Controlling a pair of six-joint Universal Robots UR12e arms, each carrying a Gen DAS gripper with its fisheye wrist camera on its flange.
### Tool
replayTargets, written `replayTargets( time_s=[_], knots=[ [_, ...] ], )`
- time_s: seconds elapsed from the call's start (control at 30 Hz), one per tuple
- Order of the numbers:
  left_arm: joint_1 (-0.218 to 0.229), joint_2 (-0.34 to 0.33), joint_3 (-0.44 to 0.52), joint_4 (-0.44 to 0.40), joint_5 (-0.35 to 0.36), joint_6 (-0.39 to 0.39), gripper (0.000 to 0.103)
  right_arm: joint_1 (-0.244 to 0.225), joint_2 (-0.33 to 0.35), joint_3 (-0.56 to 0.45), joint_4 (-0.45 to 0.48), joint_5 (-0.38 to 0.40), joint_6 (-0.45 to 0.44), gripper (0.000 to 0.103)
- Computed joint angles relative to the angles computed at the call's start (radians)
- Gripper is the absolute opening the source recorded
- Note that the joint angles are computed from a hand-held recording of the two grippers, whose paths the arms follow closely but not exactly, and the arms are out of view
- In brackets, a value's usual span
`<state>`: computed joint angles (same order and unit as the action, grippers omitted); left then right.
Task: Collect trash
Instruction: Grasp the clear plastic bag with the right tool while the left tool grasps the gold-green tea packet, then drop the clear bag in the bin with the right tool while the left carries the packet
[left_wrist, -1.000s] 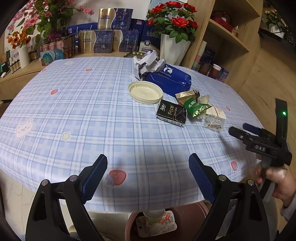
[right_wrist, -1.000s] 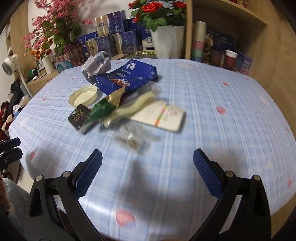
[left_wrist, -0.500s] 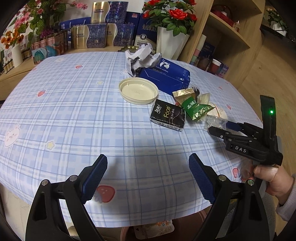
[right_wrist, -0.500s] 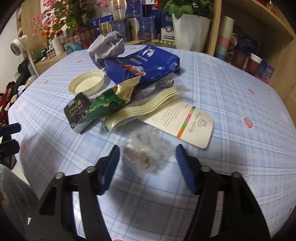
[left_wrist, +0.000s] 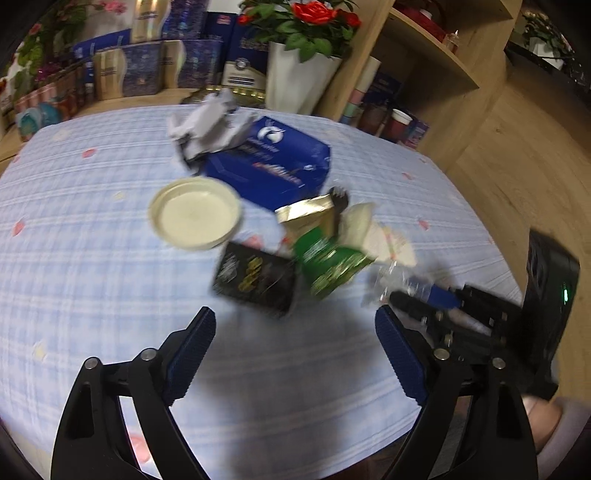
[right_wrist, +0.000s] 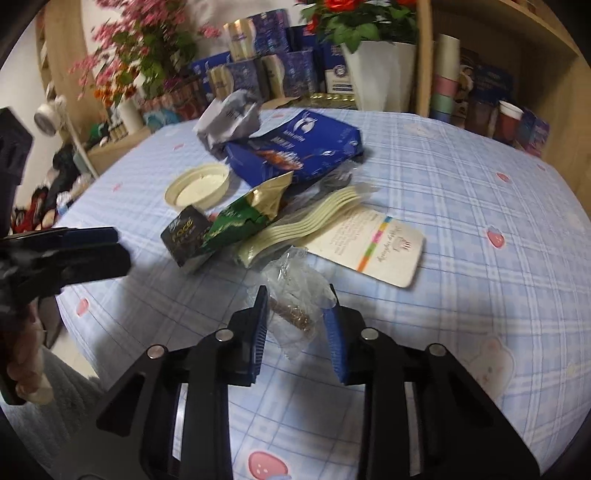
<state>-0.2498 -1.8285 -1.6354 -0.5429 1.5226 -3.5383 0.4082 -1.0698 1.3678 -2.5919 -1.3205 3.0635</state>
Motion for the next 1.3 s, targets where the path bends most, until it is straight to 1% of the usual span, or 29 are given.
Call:
replayTargets(
  time_s=[0.03,0.1,0.17,0.27,0.3,0.33,0.37,0.47,0.67,0.7,0.77,0.8,0.83,1.13,1.3],
  knots=[
    [0.002,-0.010,0.016,-0.010,-0.010,-0.003,0.079,-0.004,-0.003,0.004,-0.004,0.003,0.014,0.032],
    [0.003,-0.037,0.057,-0.033,-0.023,-0.010,0.073,-0.011,-0.011,0.015,-0.018,0.005,0.042,0.031],
    [0.004,-0.061,0.092,-0.052,-0.031,-0.013,0.070,-0.016,-0.017,0.024,-0.027,0.004,0.055,0.031],
    [0.009,-0.093,0.139,-0.086,-0.036,-0.022,0.061,-0.020,-0.023,0.034,-0.033,-0.002,0.067,0.031],
    [0.011,-0.099,0.150,-0.099,-0.039,-0.025,0.051,-0.022,-0.025,0.037,-0.035,-0.004,0.071,0.031],
    [0.014,-0.113,0.173,-0.134,-0.035,-0.035,0.042,-0.023,-0.027,0.040,-0.037,-0.004,0.076,0.031],
    [0.016,-0.120,0.182,-0.153,-0.035,-0.043,0.040,-0.025,-0.030,0.045,-0.041,-0.004,0.082,0.031],
    [0.026,-0.142,0.209,-0.182,-0.058,-0.067,0.040,-0.030,-0.036,0.056,-0.047,0.003,0.096,0.031],
    [0.022,-0.169,0.240,-0.234,-0.046,-0.038,0.040,-0.032,-0.041,0.068,-0.046,0.003,0.108,0.031],
    [0.022,-0.171,0.241,-0.234,-0.050,-0.037,0.034,-0.033,-0.043,0.071,-0.047,0.004,0.110,0.031],
    [0.017,-0.169,0.238,-0.231,-0.025,-0.026,0.029,-0.034,-0.046,0.074,-0.047,0.003,0.116,0.031],
    [0.013,-0.164,0.233,-0.220,-0.011,-0.013,0.021,-0.034,-0.048,0.077,-0.049,0.003,0.118,0.031],
    [0.010,-0.160,0.228,-0.208,-0.005,0.002,0.018,-0.035,-0.050,0.079,-0.053,0.003,0.121,0.031],
    [0.006,-0.085,0.156,-0.101,-0.016,0.044,0.016,-0.034,-0.068,0.100,-0.076,0.011,0.144,0.031],
    [0.005,-0.029,0.096,-0.048,-0.025,0.032,0.016,-0.030,-0.082,0.113,-0.086,0.018,0.139,0.031]
  ],
)
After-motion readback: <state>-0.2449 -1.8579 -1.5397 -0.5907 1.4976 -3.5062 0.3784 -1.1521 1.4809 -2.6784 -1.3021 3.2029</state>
